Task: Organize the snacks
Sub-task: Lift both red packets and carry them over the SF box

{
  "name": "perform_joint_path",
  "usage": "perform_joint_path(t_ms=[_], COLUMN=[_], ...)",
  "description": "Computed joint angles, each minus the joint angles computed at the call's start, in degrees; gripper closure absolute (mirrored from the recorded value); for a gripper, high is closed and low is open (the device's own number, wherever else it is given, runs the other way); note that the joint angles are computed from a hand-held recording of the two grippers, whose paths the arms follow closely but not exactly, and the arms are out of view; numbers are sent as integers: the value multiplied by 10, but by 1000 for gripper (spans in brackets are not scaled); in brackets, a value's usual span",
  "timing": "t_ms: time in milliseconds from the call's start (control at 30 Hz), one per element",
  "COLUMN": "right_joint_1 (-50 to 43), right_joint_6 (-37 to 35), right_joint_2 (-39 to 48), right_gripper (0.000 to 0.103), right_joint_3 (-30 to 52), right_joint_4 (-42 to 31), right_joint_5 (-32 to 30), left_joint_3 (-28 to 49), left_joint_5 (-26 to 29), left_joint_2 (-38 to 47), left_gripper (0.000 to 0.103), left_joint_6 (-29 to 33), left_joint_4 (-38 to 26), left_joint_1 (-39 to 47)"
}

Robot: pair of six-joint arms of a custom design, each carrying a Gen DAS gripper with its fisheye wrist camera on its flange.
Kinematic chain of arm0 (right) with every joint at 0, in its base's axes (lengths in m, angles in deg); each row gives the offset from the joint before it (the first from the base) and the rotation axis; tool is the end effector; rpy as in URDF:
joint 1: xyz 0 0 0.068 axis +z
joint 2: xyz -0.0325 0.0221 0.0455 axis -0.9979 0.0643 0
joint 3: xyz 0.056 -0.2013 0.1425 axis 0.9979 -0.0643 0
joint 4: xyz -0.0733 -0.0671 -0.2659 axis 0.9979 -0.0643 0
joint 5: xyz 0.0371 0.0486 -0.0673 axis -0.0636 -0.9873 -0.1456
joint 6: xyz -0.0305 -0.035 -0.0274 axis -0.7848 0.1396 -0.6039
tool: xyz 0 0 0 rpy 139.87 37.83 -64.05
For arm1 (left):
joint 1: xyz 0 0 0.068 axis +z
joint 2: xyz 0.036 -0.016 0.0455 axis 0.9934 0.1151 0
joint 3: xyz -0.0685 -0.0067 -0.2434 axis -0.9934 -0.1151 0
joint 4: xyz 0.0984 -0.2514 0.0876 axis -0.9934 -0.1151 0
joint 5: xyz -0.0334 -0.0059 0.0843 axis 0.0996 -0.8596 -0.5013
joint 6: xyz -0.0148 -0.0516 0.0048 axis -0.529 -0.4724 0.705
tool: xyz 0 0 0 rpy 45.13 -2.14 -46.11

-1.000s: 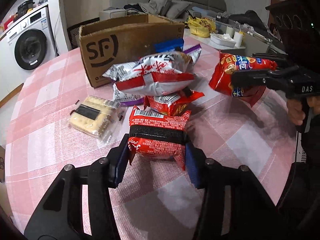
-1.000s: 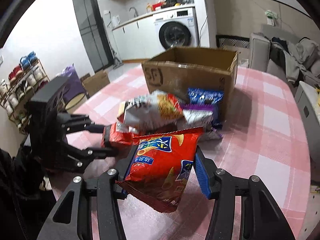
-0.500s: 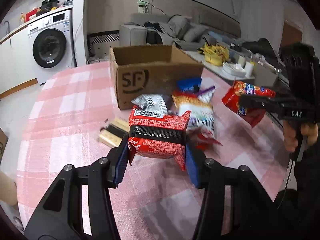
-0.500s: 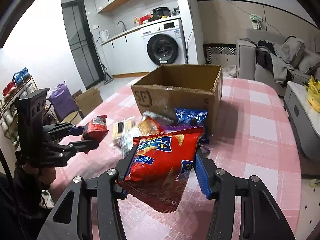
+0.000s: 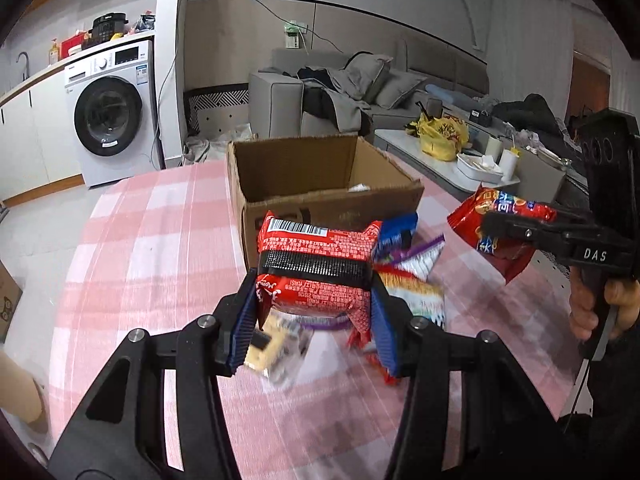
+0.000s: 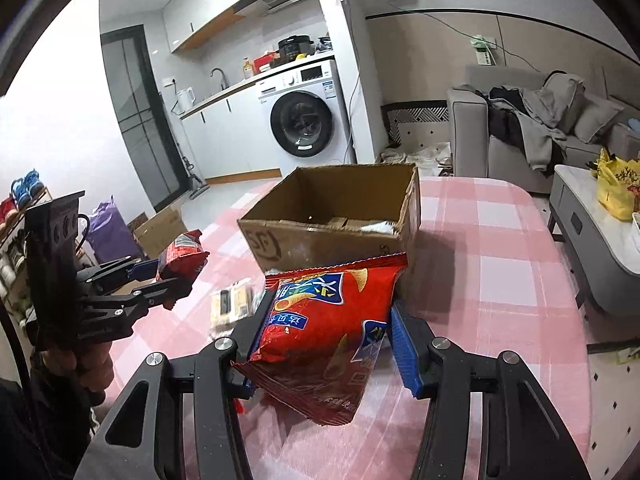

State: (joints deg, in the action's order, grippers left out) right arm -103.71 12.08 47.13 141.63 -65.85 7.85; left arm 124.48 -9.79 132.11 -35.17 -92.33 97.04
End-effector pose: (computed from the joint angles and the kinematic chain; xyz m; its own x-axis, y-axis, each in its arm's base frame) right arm 0.3135 -0.0721 0.2251 -0.5863 -0.1636 -0.7934 -0.5222 0.8250 0.2158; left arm 0.1901 0.0304 0.2616 -0.5853 0.0636 -0.8083 0.2453 0.9641 -0.1017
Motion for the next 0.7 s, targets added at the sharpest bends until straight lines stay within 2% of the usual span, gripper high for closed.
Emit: perform_joint_path(t_ms=[367, 700], right_joint_1=[46, 79], right_joint_6=[83, 143], right_joint_2=[43, 114], right_gripper=[50, 50], right_joint_3=[49, 124], right_joint_4=[58, 79], right_joint_5=[44, 64], left_joint_3=[68, 137], left_joint_5=[-39, -77], left_joint_2=[117, 232], left_gripper=[55, 55], left_joint_6=[-42, -62], left_joint_4=[86, 145], left_joint_1=[-37, -70])
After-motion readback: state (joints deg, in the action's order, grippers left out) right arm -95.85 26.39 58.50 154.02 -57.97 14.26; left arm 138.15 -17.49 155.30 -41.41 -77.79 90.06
